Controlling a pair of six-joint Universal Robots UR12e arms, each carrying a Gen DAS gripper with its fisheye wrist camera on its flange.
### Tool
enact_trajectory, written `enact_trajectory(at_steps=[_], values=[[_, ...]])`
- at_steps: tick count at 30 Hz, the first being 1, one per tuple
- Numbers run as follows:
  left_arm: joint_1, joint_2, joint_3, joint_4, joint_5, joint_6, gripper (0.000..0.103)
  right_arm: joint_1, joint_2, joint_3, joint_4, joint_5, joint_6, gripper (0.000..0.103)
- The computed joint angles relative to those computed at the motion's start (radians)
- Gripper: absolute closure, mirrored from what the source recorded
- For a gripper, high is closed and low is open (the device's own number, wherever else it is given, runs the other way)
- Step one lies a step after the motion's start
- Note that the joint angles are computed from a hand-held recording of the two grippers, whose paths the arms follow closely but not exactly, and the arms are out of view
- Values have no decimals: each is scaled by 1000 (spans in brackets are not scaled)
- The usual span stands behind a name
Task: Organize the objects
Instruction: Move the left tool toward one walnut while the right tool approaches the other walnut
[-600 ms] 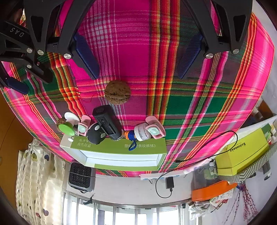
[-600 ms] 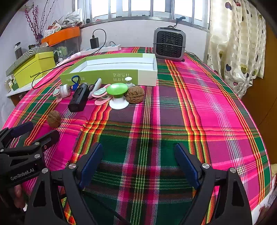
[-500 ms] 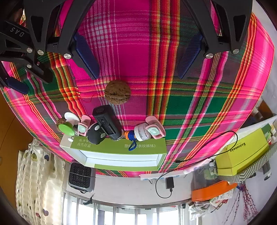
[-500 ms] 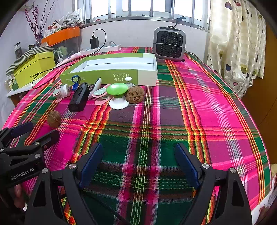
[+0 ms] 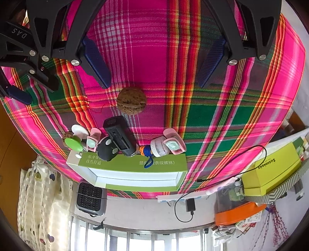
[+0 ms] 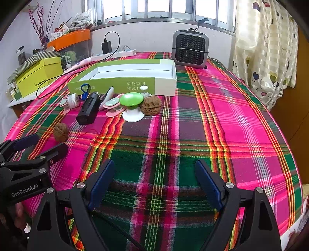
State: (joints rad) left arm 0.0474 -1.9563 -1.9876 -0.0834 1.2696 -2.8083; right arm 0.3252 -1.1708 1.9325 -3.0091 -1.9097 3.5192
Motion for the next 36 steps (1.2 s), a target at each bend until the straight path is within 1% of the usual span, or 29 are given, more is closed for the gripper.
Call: enact_trajectory(at_steps=[13,36], values=[[-6,-5,15,-25,2,10,12,-13,-2,0,-2,37,-27,18],[-7,-10,27,-37,-2,14,12,-17,1,-6,2,48,-43,18]])
